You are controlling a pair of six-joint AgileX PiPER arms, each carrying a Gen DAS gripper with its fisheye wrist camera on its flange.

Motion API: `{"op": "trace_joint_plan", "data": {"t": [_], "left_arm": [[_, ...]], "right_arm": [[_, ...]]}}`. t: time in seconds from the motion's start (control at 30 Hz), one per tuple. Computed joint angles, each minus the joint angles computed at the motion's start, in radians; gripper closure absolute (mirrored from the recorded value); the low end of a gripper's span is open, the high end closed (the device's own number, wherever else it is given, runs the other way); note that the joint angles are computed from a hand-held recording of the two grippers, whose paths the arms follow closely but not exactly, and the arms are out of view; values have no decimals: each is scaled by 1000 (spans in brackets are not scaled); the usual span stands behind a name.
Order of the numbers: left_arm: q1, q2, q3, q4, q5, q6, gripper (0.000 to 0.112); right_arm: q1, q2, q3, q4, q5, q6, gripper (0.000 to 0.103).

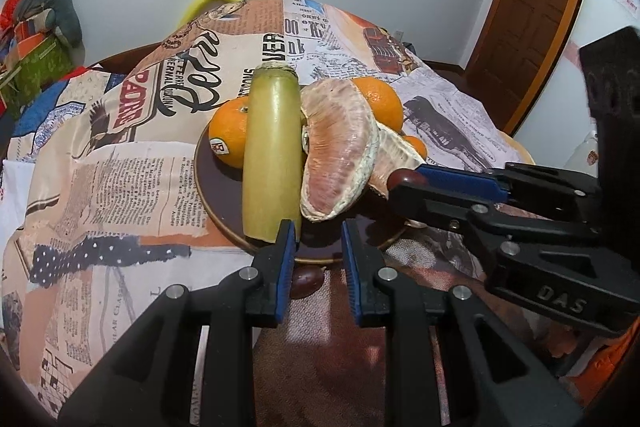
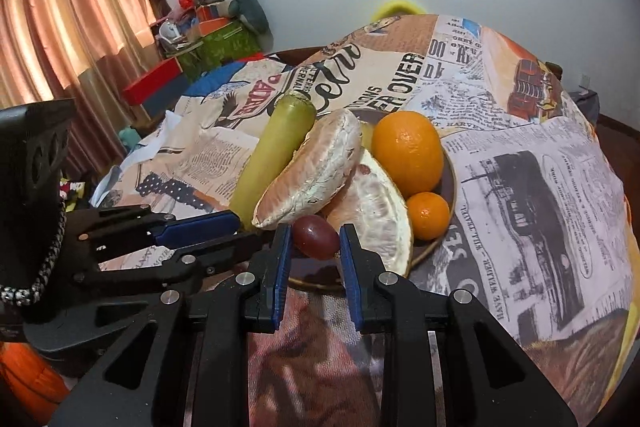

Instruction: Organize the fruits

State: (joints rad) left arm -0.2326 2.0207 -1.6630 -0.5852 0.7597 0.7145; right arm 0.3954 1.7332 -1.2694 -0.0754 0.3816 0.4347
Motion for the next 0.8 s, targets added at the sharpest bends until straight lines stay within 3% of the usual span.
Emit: {"op": "trace_joint_plan", "data": {"t": [0.07,0.2,0.27,0.53,0.7,0.73,0.8], "left_arm": [[13,-11,15,-5,2,16,87],[48,-36,72,-1,-3,37,55],[60,-38,90,11,-3,38,55],[47,-6,80,26,9,26,55],[10,26,43,51,17,13,76],[6,29,41,53,9,12,76],[2,39,29,54,9,6,88]], "right_arm": [[1,8,-5,12,-3,-16,81],[2,15,-5,-4,-7,-6,81],[-4,13,2,28,-14,-35,81],[9,26,-11,-44,8,15,81],[19,35,-27,-86,28,33,80],[18,34,-29,-83,31,28,79],[14,29,-25,-76,25,21,75]]}}
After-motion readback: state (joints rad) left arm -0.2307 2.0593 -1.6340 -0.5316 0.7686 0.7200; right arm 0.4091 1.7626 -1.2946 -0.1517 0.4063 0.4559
